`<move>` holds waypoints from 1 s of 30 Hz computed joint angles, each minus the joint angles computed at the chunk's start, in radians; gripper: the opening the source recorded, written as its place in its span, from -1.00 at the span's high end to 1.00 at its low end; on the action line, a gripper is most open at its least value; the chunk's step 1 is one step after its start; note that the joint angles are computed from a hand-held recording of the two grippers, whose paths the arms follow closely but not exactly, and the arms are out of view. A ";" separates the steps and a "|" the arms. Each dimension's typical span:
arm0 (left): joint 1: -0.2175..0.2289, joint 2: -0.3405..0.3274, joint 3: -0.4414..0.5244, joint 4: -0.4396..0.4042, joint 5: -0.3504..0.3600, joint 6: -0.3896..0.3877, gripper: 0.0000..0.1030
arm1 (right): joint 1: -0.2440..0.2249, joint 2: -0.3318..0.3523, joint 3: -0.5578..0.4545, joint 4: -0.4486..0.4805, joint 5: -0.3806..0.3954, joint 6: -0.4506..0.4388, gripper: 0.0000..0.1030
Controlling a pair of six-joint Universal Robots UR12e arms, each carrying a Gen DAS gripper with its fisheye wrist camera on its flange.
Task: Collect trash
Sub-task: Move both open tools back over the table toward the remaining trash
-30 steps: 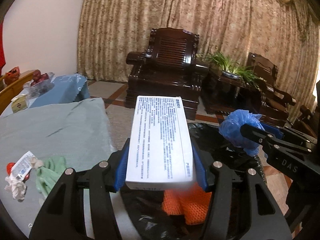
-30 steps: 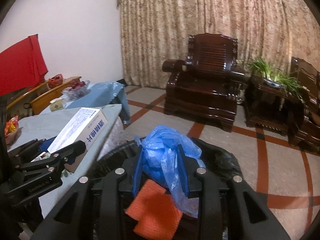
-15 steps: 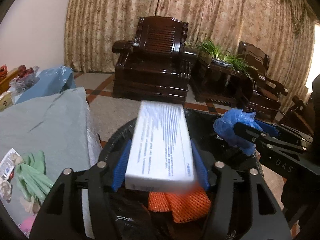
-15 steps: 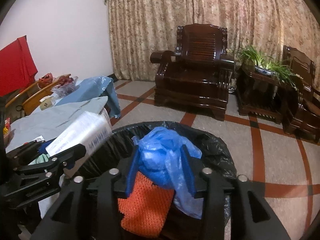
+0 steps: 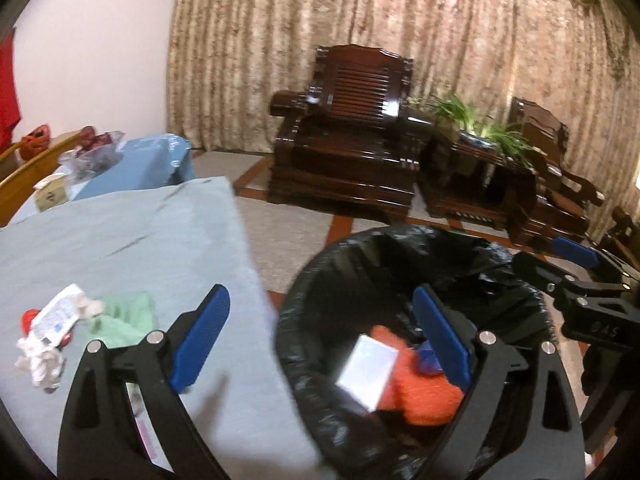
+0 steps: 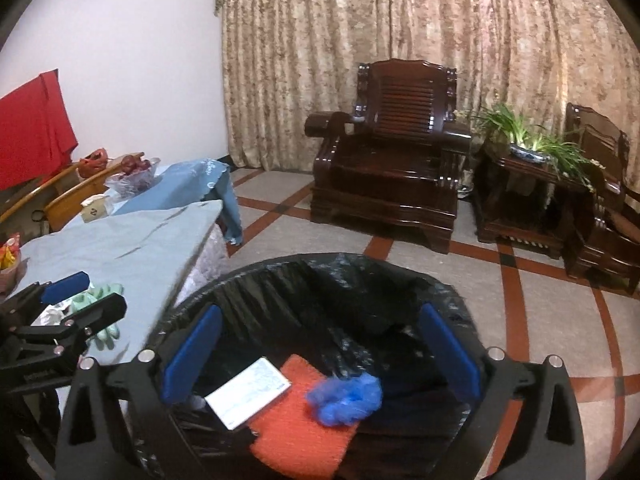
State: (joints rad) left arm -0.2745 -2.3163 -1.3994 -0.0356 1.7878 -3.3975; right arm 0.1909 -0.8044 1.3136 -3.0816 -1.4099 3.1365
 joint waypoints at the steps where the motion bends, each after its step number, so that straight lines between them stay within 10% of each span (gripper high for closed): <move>1: 0.003 0.007 -0.010 0.003 0.008 -0.004 -0.76 | 0.003 0.002 -0.003 0.000 0.007 0.000 -0.89; 30: 0.126 0.203 -0.361 0.003 0.341 -0.201 -0.68 | 0.160 0.128 -0.208 0.133 0.232 -0.123 -0.89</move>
State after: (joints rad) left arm -0.1483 -2.1129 -1.7604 -0.0329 2.1287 -3.5987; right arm 0.3509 -0.6761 1.1061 -2.9488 -1.1778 3.0132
